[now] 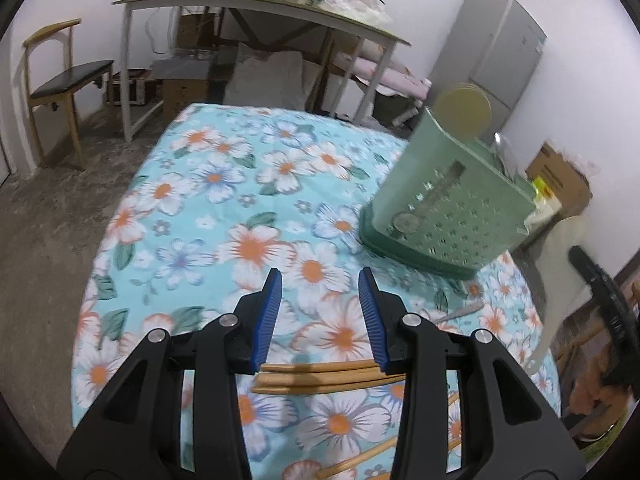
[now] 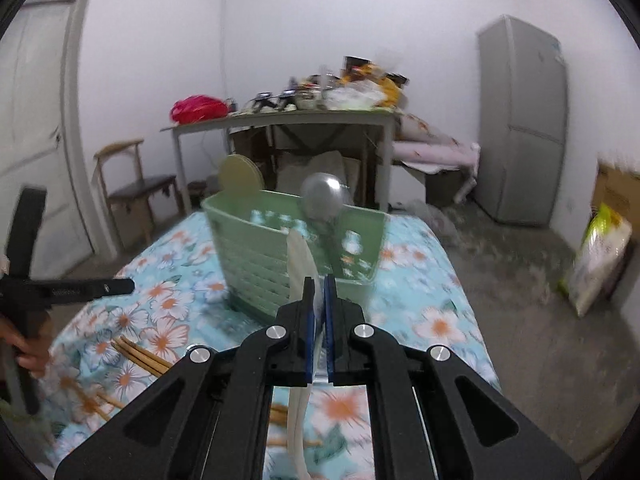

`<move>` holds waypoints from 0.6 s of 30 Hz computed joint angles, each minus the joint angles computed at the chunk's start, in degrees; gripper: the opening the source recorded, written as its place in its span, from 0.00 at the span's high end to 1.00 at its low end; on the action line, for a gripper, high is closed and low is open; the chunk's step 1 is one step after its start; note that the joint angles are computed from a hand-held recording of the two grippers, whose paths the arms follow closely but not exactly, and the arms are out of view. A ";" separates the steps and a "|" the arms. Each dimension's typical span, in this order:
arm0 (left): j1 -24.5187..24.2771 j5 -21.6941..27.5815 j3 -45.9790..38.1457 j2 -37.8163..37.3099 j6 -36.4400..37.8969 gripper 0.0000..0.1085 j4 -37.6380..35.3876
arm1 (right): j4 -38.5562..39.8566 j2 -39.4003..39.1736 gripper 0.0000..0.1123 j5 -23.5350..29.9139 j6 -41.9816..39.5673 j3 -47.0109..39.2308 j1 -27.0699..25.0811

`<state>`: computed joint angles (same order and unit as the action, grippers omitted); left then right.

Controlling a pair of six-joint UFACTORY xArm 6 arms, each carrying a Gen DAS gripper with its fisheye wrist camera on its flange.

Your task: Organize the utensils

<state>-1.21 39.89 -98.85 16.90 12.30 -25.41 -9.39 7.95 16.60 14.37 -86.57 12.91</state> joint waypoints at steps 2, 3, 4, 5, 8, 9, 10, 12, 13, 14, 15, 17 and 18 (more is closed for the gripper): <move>-1.00 1.17 -1.54 1.52 0.48 0.66 2.29 | 2.61 -1.28 0.96 0.21 -0.49 1.69 -0.76; -1.33 1.29 -1.92 1.97 0.59 0.67 3.44 | 3.34 -1.69 0.96 0.17 -0.33 2.34 -1.00; -1.97 1.17 -2.30 2.63 0.51 0.67 5.78 | 3.85 -1.78 0.96 0.33 -0.06 2.59 -1.09; -2.57 1.58 -2.97 3.50 0.30 0.68 8.44 | 4.73 -1.75 0.96 0.39 -0.32 2.70 -1.18; -3.64 4.71 -4.91 5.69 -0.13 0.74 14.34 | 5.65 -1.70 0.96 0.12 0.40 3.14 -0.97; -4.15 6.38 -5.05 6.03 0.61 0.75 15.92 | 6.54 -1.54 0.96 0.08 0.04 3.00 -0.92; -4.45 6.99 -4.69 5.96 1.31 0.76 16.60 | 7.50 -1.51 0.96 0.08 -0.47 2.95 -0.90; -4.95 8.32 -2.78 4.43 4.22 0.78 15.66 | 9.20 -1.67 0.96 0.18 -1.97 2.94 -1.06; -4.81 10.02 -2.38 3.65 6.75 0.78 12.42 | 9.49 -1.84 0.96 0.10 -2.38 3.15 -1.12; -4.39 12.46 -2.94 3.47 8.36 0.78 9.20 | 9.25 -1.62 0.96 0.08 -2.39 2.93 -1.00; -4.08 13.59 -3.35 3.43 8.58 0.78 7.93 | 9.39 -1.63 0.96 0.18 -2.67 2.81 -1.03; -3.16 14.31 -4.04 3.57 8.18 0.78 3.98 | 9.93 -1.23 0.96 0.36 -3.04 2.23 -0.94; -2.65 14.58 -4.54 3.83 8.07 0.78 1.79 | 10.39 -1.11 0.96 0.49 -3.27 2.04 -0.86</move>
<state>-3.86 54.47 -103.39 20.72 20.37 -23.62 1.00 6.84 17.09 11.10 -84.54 12.05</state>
